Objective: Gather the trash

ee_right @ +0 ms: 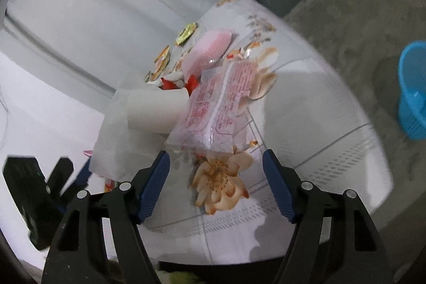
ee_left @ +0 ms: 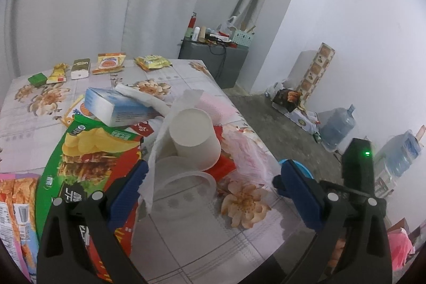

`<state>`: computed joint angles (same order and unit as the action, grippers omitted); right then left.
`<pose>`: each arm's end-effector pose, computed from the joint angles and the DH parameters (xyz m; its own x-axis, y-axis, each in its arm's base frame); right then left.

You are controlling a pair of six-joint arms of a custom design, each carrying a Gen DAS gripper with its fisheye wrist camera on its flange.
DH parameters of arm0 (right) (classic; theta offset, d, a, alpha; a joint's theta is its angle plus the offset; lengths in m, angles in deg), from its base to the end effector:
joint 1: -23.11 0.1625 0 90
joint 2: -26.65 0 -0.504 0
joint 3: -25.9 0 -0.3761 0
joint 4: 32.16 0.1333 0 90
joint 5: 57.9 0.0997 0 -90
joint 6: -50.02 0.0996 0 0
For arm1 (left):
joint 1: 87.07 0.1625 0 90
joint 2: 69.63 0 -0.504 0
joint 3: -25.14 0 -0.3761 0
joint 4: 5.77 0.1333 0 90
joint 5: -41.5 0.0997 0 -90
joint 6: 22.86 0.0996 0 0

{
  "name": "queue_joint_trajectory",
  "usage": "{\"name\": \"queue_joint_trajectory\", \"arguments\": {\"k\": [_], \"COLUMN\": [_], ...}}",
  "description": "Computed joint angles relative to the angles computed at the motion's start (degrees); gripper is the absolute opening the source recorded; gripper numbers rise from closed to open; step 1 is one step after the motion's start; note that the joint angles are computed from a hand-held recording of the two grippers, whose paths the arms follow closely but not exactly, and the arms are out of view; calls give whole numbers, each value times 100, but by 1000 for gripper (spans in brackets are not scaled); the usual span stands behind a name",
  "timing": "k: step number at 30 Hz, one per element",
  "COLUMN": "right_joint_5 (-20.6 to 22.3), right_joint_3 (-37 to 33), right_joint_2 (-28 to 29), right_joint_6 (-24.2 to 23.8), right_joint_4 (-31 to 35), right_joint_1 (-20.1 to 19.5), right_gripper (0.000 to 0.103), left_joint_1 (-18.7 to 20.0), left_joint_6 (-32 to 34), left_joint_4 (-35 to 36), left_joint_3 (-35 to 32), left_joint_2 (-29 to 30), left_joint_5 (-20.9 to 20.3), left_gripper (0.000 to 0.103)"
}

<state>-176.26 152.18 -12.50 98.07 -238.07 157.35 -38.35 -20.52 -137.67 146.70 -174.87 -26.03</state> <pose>0.4378 -0.3263 0.0763 -0.9829 0.1661 -0.0798 0.1788 0.7545 -0.6315 -0.1075 -0.3822 0.5031 -0.7783 0.5129 -0.3621 0.6274 0.6574 -0.4173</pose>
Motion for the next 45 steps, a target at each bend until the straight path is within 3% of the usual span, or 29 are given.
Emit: {"name": "queue_joint_trajectory", "arguments": {"k": [3, 8, 11, 14, 21, 28, 35, 45], "right_joint_5": [-6, 352, 300, 342, 399, 298, 316, 346], "right_joint_3": [-121, -240, -368, -337, 5, 397, 511, 543], "right_joint_2": [12, 31, -23, 55, 22, -47, -9, 9], "right_joint_6": [54, -30, -48, -152, -252, -111, -68, -160], "right_joint_4": [179, 205, 484, 309, -279, -767, -998, -1105], "right_joint_1": [-100, -370, -362, -436, -457, -351, -378, -410], "right_gripper": [56, 34, 30, 26, 24, 23, 23, 24], "left_joint_1": [16, 35, 11, 67, 83, -168, -266, -524], "left_joint_6": [-62, -28, 42, 34, 25, 194, 395, 813], "left_joint_4": [-34, 29, 104, 197, 214, 121, -145, -365], "left_joint_3": [-10, -97, -200, -362, -472, -308, -160, -94], "left_joint_2": [54, 164, 275, 399, 638, 898, 1070, 965], "left_joint_5": [10, 79, 251, 199, 185, 837, 1103, 1519], "left_gripper": [93, 88, 84, 81, 79, 78, 59, 56]}}
